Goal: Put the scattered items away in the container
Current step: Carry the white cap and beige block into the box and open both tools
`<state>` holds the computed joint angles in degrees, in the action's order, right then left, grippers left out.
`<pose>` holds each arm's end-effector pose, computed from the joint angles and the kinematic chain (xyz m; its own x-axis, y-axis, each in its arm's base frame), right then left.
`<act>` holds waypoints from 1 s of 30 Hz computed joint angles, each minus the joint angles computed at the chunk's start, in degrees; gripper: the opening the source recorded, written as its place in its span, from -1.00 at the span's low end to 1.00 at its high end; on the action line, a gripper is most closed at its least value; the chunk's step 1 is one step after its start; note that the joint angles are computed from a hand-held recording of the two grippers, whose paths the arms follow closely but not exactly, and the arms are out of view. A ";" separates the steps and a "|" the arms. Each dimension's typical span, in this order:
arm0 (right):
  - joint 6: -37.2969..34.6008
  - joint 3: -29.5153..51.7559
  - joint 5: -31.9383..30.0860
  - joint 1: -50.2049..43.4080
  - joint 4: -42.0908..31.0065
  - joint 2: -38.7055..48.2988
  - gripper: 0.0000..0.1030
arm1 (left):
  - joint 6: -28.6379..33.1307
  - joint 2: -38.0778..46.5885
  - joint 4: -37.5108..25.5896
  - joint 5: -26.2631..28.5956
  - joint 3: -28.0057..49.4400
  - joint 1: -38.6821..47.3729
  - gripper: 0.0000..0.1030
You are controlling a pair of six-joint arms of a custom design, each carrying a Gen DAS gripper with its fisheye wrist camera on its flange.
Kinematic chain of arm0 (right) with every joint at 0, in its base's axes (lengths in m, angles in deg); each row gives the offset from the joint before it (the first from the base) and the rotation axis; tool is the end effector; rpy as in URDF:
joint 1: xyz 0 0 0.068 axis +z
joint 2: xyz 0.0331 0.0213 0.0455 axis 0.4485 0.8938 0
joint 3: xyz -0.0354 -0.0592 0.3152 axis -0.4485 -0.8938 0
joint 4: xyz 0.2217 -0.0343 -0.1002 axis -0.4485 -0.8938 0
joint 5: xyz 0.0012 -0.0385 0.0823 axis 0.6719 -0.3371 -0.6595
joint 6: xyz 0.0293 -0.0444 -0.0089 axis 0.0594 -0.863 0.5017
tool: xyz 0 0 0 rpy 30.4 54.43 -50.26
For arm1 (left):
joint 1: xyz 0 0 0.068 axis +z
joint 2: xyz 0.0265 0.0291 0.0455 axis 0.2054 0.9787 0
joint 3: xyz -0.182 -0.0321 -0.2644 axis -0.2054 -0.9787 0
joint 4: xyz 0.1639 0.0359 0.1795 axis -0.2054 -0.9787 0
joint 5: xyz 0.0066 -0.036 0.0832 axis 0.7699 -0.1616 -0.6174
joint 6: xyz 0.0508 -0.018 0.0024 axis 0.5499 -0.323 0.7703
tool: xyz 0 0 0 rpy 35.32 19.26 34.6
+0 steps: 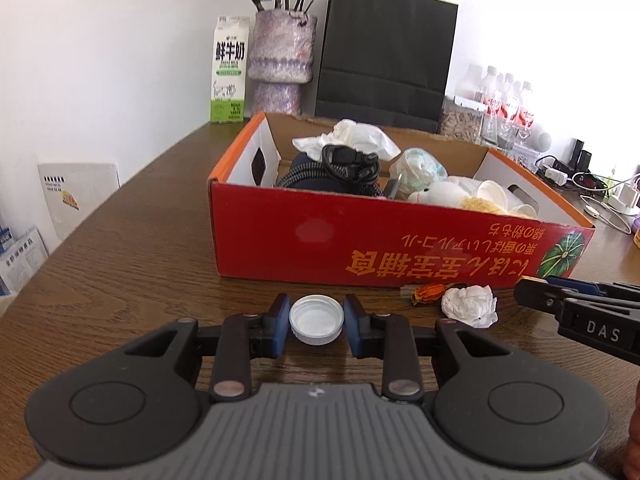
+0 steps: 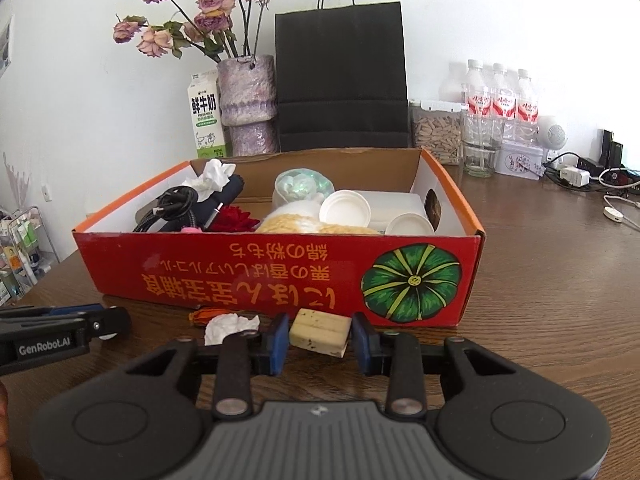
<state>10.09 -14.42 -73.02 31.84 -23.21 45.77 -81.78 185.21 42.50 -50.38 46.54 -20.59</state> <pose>0.3462 0.0464 0.0415 -0.4805 -0.2071 -0.8522 -0.5216 0.8487 0.0878 0.2577 -0.1374 0.0543 -0.4931 -0.2491 -0.8335 -0.3253 0.9414 -0.0889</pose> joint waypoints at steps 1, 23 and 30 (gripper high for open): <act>-0.33 -0.55 -0.18 -0.17 0.96 0.07 -0.37 | -0.23 -0.40 -0.66 -0.51 0.06 -0.28 -0.43; 9.10 6.76 -3.23 0.42 2.34 -6.94 -0.37 | 16.19 -9.42 6.10 -5.25 7.46 2.15 -0.49; 5.06 4.65 -5.67 -1.57 1.24 -3.12 -0.37 | 7.84 -6.38 6.42 -0.83 -2.56 3.92 -0.38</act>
<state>15.15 -9.77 -78.68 30.27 -21.97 42.65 -73.94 178.84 48.92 -51.21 43.98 -16.67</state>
